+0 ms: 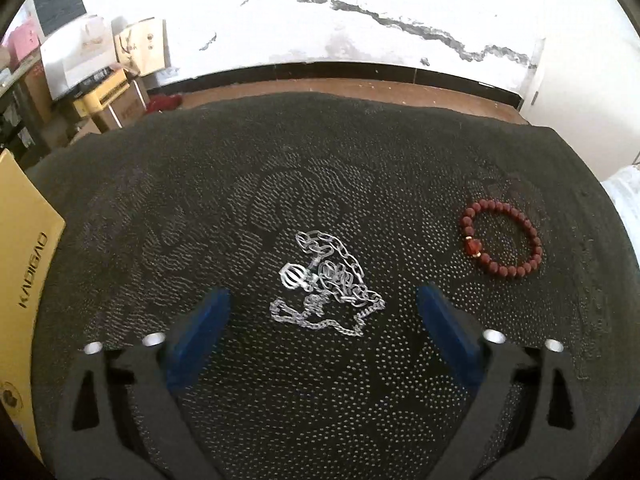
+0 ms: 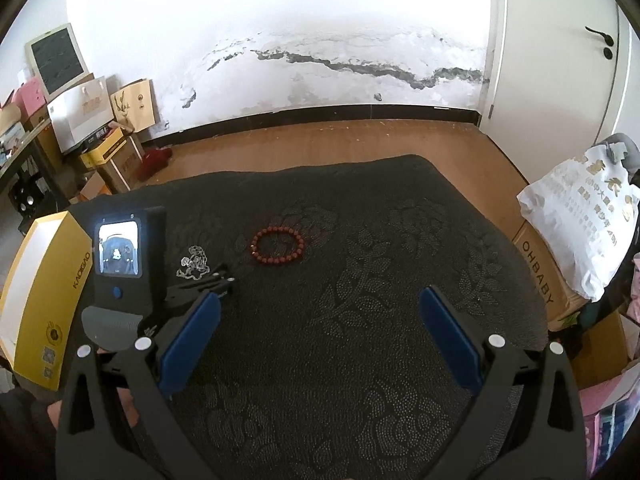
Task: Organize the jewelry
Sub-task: 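Lower the left tool onto the silver chain and close it, then grasp the red bead bracelet with the right tool while the left tool holds the chain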
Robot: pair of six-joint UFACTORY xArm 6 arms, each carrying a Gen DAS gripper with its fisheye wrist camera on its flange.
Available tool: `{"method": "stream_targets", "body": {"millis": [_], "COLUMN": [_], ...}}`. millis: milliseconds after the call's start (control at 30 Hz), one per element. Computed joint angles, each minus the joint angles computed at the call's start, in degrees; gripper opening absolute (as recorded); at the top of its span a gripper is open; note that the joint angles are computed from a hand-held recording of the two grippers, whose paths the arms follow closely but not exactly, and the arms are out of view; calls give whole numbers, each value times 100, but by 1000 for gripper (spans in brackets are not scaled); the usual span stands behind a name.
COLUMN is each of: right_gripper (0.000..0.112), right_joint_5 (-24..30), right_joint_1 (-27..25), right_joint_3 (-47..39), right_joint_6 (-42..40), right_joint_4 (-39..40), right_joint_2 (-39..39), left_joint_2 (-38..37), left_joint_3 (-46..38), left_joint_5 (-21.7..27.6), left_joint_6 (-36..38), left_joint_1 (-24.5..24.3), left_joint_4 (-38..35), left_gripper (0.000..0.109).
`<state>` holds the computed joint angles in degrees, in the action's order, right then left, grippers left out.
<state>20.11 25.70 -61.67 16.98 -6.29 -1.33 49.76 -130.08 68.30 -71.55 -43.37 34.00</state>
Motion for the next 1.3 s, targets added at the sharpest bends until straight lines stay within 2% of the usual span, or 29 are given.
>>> {"method": "stream_targets", "body": {"millis": [67,233,400,433,467,767,900,1033,1200,1300], "right_gripper": [96,96,96,96,96,96,96,96,96,96], "right_joint_5": [15,1,77,81,94,316,497,772,1364,1430], "right_joint_1": [-3,-32,-32,-31,-23,183,302,393,413,348], "right_joint_3": [-16,-12,-160,-186,-221,-751,-1127,-1645,-2610,-3058], "right_joint_6": [-48,47,-17,-24,4,-43,70,-42,-96,214], "right_joint_4": [104,64,173,180,154,235,6,-58,21,-227], "right_joint_2": [12,9,152,179,209,755,1116,1667,2646,3071], "left_joint_2": [-14,-123,-567,-703,-748,-1990,-2652,-3134,-3636,-3849], "left_joint_3": [-35,117,876,1071,1114,2491,3149,3589,4079,4322], "left_joint_5": [69,102,-361,-459,-414,-728,-751,-755,-902,-954], "left_joint_6": [43,149,49,9,24,48,27,-12,-65,-144], "left_joint_1": [4,4,30,37,7,-91,-171,-292,-364,-372], "left_joint_4": [35,161,208,222,316,426,376,323,300,363], "left_gripper": [57,20,18,9,8,8,8,8,8,8]}}
